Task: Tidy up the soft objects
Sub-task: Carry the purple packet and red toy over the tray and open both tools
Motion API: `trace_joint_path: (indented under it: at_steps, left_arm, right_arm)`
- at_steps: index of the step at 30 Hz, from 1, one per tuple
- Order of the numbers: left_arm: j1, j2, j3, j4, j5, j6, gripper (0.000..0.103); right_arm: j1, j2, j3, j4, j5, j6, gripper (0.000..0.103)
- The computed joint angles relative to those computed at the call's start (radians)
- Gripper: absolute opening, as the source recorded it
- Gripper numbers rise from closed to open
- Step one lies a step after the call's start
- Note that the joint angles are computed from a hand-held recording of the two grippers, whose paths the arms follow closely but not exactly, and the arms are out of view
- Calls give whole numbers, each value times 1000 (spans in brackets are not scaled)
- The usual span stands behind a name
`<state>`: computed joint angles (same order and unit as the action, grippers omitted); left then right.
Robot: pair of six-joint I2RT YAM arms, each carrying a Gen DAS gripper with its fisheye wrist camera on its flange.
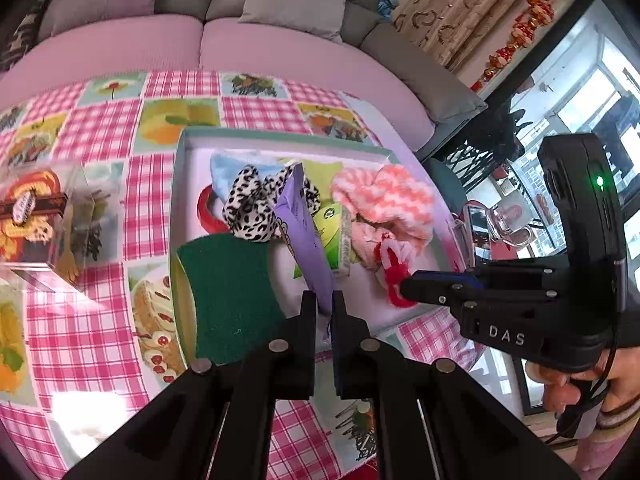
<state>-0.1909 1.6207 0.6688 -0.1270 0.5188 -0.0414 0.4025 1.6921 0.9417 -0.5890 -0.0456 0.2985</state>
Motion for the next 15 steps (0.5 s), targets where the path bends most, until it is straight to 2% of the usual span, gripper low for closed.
trace_joint_path:
  at_steps: [10, 13, 15]
  left_arm:
    - [47, 141, 45, -7, 35, -3, 7]
    - [66, 151, 49, -31, 46, 10, 11]
    - [73, 144, 47, -46, 28, 22, 18]
  right_arm:
    - [-6, 120, 17, 34, -5, 20, 10]
    - [-5, 142, 24, 33, -4, 19, 12]
    - [-1, 149, 27, 32, 2, 19, 13]
